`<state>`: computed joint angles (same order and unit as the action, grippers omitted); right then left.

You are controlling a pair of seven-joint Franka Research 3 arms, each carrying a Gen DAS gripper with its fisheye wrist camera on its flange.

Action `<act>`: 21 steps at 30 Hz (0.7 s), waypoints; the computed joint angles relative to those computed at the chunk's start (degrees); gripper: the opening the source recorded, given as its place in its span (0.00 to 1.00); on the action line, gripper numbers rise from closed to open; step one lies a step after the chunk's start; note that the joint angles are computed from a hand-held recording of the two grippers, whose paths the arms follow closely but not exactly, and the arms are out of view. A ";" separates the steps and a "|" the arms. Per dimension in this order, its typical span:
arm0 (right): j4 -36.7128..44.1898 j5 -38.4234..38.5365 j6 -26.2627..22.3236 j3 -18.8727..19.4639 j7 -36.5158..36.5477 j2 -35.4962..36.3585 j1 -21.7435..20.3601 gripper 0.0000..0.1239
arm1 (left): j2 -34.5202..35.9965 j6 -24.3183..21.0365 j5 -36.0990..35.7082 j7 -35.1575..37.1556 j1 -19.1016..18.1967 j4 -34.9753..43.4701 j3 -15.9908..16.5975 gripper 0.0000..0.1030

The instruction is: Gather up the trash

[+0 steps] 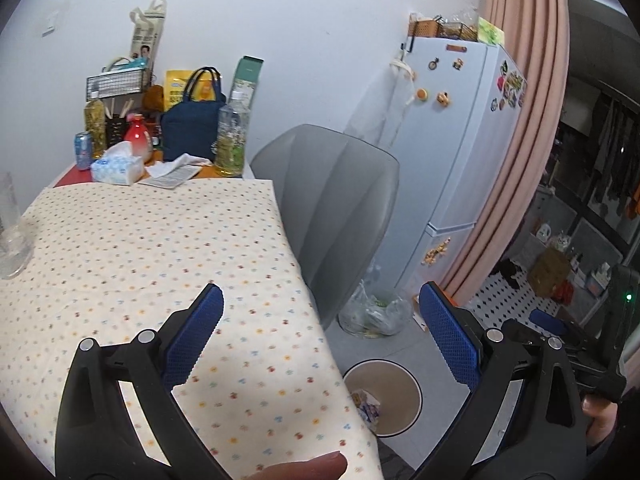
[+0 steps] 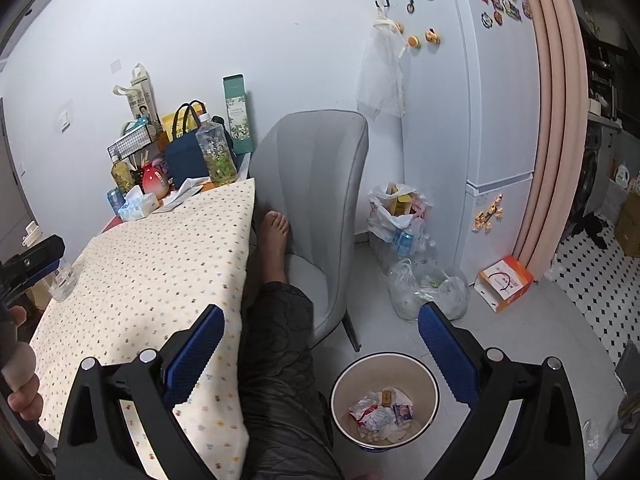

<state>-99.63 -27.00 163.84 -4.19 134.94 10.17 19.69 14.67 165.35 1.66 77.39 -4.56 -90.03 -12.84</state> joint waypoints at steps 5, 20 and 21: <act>0.72 -3.22 -2.34 0.71 2.78 -1.06 1.12 0.77 | -4.11 1.27 1.30 -1.86 0.08 -4.88 1.39 0.94; 1.01 0.54 -4.96 5.46 -3.02 -3.38 2.02 0.77 | -15.12 2.66 8.31 -10.15 1.06 -17.11 4.92 0.94; 1.07 0.74 -4.96 5.58 -3.30 -3.41 2.17 0.77 | -15.68 2.60 8.77 -10.75 1.12 -17.62 4.99 0.94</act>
